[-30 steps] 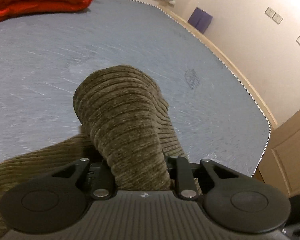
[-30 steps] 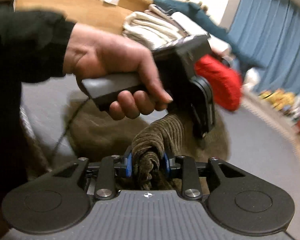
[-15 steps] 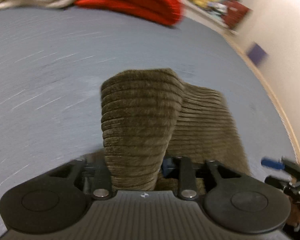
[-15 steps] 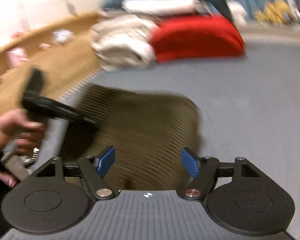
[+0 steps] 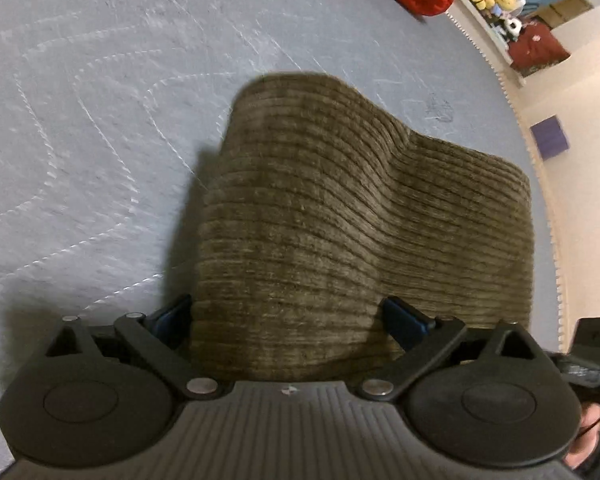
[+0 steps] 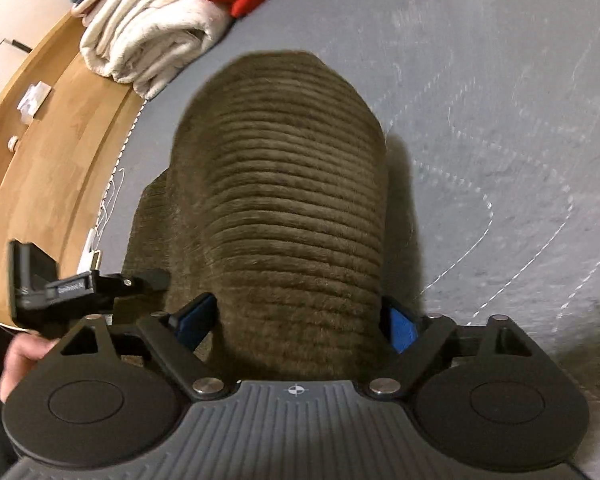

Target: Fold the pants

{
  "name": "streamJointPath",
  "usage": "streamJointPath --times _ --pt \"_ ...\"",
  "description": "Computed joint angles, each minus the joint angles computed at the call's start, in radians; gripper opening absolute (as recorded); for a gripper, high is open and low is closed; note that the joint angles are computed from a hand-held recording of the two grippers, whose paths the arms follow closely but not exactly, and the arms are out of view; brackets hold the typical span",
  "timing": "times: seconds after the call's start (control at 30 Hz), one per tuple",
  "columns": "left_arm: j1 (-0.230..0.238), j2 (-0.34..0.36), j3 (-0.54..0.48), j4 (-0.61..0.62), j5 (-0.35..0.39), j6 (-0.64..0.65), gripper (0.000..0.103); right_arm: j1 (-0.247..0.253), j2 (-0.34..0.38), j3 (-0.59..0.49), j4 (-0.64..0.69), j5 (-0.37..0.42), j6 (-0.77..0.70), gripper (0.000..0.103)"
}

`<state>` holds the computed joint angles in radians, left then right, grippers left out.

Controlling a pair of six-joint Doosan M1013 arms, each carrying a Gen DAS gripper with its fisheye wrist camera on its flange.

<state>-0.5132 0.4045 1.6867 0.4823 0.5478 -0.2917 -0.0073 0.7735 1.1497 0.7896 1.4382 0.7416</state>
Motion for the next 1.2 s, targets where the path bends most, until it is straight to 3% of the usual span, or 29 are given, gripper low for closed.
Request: streamJointPath --times 0.07,0.13,0.17,0.23,0.47,0.67,0.87,1.2 --pt "-0.003 0.008 -0.016 0.035 0.022 0.009 0.084 0.000 -0.008 0.013 -0.004 -0.022 -0.010 0.059" --pt "-0.005 0.019 -0.047 0.041 0.083 0.030 0.075 -0.001 -0.022 0.026 0.009 -0.040 -0.007 0.044" --pt "-0.011 0.026 -0.070 0.058 0.122 0.054 0.067 -0.003 -0.033 0.034 0.022 -0.049 -0.019 0.038" --pt "-0.024 0.035 -0.095 0.116 0.129 0.039 0.058 -0.009 -0.056 0.056 0.054 -0.074 -0.082 0.035" --pt "-0.025 0.100 -0.211 0.341 0.061 -0.019 0.055 -0.060 -0.071 0.024 0.147 -0.172 -0.181 0.035" --pt "-0.019 0.206 -0.393 0.452 0.064 0.026 0.055 -0.111 -0.015 -0.101 0.224 -0.209 -0.203 0.035" --pt "-0.015 0.304 -0.543 0.434 0.097 0.071 0.055 -0.128 0.058 -0.241 0.234 -0.242 -0.166 0.036" --pt "-0.024 0.304 -0.539 0.438 0.146 0.047 0.054 -0.121 0.152 -0.392 0.208 -0.194 -0.129 0.035"
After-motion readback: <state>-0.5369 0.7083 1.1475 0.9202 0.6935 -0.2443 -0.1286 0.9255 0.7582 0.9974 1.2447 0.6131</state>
